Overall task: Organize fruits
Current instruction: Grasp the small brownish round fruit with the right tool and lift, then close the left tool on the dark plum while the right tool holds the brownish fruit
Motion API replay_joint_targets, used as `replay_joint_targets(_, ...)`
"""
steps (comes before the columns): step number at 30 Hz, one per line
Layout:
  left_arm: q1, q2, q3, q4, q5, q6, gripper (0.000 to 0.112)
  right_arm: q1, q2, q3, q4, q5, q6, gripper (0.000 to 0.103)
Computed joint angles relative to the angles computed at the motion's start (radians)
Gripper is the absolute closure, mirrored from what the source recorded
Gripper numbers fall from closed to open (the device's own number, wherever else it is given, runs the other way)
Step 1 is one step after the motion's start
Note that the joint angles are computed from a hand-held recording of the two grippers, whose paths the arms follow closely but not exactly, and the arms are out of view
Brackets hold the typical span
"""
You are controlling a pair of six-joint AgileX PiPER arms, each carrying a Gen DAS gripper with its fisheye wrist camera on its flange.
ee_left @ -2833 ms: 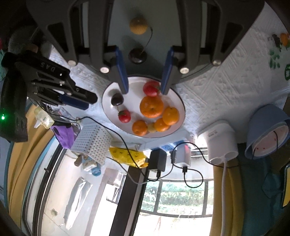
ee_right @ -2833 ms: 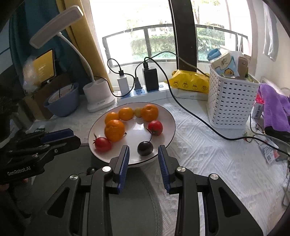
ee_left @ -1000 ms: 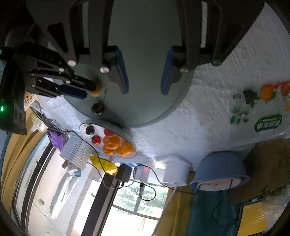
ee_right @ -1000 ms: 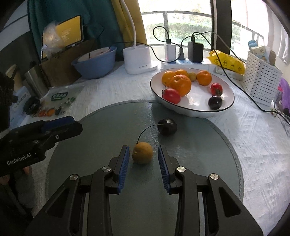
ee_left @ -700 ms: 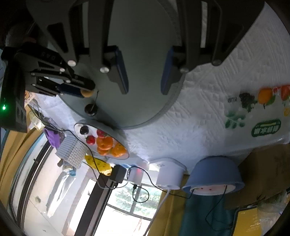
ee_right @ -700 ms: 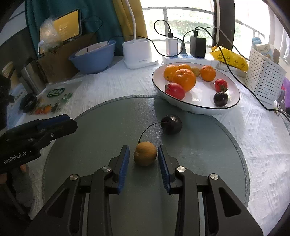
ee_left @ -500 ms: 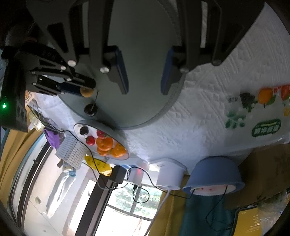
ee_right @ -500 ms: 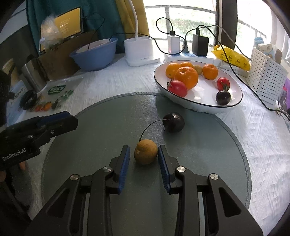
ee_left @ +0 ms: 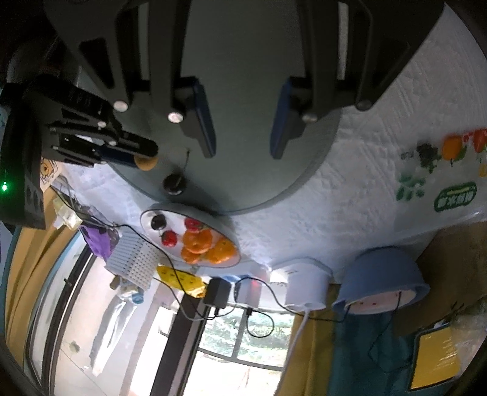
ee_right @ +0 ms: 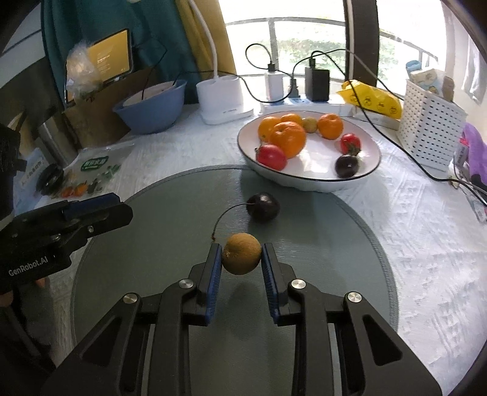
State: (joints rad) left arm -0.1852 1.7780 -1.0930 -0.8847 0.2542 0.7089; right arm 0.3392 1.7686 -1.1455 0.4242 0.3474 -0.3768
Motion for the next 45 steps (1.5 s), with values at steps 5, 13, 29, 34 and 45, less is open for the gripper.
replay_joint_targets(5, -0.036, 0.011, -0.036, 0.111, 0.001, -0.109, 0.074, -0.040, -0.019, 0.022, 0.063, -0.001, -0.071, 0.075)
replay_joint_targets(13, -0.097, 0.053, -0.125, 0.323, 0.018, -0.320, 0.074, -0.121, -0.038, 0.040, 0.199, 0.007, -0.224, 0.075)
replay_joint_targets(29, -0.162, 0.187, -0.319, 0.548, 0.119, -0.515, 0.072, -0.234, 0.002, 0.014, 0.341, 0.057, -0.391, 0.075)
replay_joint_targets(34, -0.171, 0.233, -0.386, 0.586, 0.150, -0.551, 0.072, -0.251, 0.021, -0.008, 0.360, 0.076, -0.408, 0.075)
replay_joint_targets(45, -0.184, 0.324, -0.515, 0.600, 0.215, -0.560, 0.071, -0.280, 0.057, -0.046, 0.392, 0.118, -0.417, 0.075)
